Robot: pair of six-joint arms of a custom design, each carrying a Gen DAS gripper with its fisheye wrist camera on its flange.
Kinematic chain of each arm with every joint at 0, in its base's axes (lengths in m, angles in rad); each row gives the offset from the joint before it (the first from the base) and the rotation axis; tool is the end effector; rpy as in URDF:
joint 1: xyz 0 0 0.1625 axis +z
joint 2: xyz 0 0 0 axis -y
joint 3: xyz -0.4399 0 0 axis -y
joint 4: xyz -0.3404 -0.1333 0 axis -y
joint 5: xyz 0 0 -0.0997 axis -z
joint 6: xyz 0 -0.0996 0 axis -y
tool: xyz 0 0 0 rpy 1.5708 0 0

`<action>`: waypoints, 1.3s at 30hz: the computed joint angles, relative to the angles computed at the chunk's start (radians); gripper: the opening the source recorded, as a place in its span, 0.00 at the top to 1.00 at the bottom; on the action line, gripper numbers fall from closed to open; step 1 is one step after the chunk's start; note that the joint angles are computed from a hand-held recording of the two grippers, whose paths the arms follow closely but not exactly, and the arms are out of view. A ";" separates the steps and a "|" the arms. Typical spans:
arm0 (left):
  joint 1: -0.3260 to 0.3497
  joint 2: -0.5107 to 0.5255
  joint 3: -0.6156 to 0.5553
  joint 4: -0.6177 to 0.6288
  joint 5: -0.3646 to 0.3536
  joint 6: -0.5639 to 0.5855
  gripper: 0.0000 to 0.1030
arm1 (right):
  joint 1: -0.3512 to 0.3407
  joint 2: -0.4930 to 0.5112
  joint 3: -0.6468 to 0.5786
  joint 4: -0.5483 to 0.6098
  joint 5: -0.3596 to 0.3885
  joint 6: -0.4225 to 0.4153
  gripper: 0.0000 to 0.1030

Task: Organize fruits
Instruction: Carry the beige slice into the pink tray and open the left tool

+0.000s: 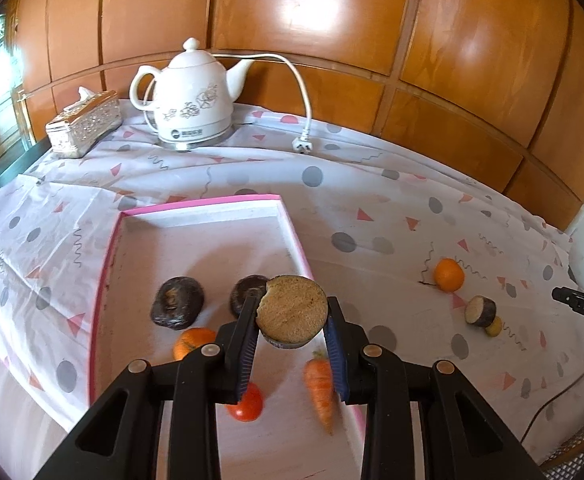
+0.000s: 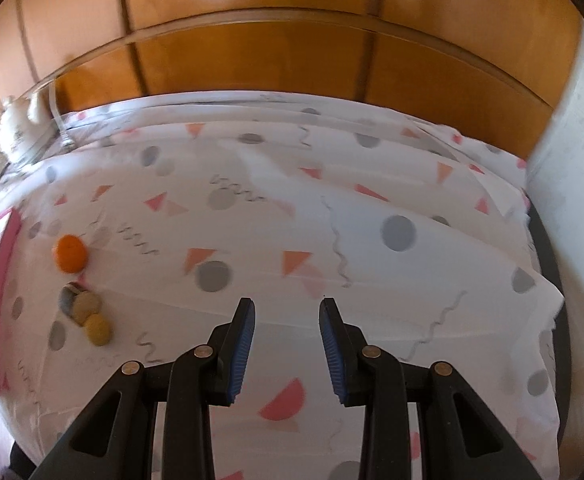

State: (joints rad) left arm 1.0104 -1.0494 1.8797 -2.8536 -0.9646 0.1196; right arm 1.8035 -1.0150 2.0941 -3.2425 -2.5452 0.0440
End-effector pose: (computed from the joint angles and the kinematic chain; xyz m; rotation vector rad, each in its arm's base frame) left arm -0.1442 -0.5874 0.2627 0.6772 2.4647 -0.7470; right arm 0.1664 -0.4814 0.2454 -0.1423 -2.1532 0.7998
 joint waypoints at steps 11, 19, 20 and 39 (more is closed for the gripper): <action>0.049 -0.051 -0.003 0.031 0.061 0.002 0.69 | 0.044 0.065 -0.011 -0.029 0.133 -0.202 0.67; 0.090 -0.070 -0.018 0.095 0.052 -0.047 0.69 | 0.071 0.105 -0.020 -0.030 0.196 -0.294 0.67; 0.092 -0.070 -0.016 0.097 0.051 -0.047 0.69 | 0.075 0.110 -0.020 -0.034 0.202 -0.309 0.67; 0.077 -0.045 0.059 0.013 0.120 -0.046 0.66 | 0.110 0.169 -0.042 -0.043 0.223 -0.415 0.67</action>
